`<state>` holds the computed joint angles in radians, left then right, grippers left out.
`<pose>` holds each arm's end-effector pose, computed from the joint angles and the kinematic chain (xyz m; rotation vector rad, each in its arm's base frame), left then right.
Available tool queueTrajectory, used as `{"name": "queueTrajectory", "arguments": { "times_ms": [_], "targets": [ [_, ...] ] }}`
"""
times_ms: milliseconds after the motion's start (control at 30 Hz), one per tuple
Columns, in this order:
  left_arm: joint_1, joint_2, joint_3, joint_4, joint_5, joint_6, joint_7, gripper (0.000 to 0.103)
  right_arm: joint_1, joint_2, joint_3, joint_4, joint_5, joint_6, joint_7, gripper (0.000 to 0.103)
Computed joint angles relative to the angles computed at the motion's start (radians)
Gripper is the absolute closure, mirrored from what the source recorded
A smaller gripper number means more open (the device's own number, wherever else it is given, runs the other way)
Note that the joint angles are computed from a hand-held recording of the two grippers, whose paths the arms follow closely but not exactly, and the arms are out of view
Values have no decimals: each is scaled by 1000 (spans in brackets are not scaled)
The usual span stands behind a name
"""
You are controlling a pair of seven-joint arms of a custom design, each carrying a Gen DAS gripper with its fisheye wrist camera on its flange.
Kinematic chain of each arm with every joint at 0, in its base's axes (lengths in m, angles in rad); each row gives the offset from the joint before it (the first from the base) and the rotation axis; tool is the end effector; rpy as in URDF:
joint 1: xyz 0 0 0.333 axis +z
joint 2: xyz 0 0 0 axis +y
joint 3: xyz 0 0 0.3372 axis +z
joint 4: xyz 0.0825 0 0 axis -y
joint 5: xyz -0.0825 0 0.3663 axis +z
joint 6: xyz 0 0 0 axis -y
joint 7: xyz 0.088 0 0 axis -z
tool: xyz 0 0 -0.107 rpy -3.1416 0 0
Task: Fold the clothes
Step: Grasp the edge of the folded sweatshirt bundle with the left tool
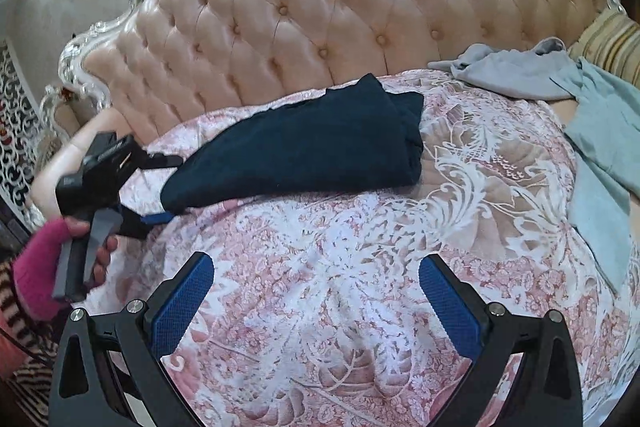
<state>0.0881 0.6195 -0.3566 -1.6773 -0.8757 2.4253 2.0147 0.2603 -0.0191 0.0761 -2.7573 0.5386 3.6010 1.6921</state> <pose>0.6782 -0.1507 0.3066 1.8238 -1.7861 0.9300 0.4157 0.0768 0.3575 -1.3429 1.9697 -0.5729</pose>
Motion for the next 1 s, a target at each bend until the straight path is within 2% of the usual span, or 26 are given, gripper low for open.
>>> {"name": "queueTrajectory", "arguments": {
  "times_ms": [133,233,300,400,500,567,700,767,800,833,867,933,1000],
  "targets": [
    [-61,1,45,2,100,50,-102,0,6,12,3,9,27,7,-27,0],
    [-55,1,30,-20,91,138,-133,0,14,14,3,9,47,13,-35,0],
    [-22,-4,-14,-49,22,219,-111,0,21,14,7,11,75,11,-60,0],
    [75,-2,-122,-81,-180,297,20,0,28,15,8,14,105,-1,-96,0],
    [179,4,-204,-95,-430,267,208,0,22,15,-1,5,68,-3,-77,0],
    [225,6,-226,-105,-561,222,307,0,19,17,-3,3,56,-2,-73,0],
    [189,-7,-175,-104,-571,188,294,0,37,25,8,21,124,0,-145,0],
    [144,-16,-132,-105,-532,203,246,5,47,27,12,26,144,8,-171,0],
    [121,-20,-109,-105,-511,210,221,13,51,27,12,27,149,13,-179,0],
    [98,-24,-87,-106,-490,216,196,26,55,29,13,30,167,18,-193,0],
    [75,-27,-64,-106,-468,221,170,32,60,31,14,33,192,27,-203,0],
    [44,-27,-22,-110,-423,214,108,64,57,28,8,24,186,47,-154,0],
    [40,-28,-10,-116,-402,198,100,71,39,23,-7,7,139,69,-47,0]
  ]
}}
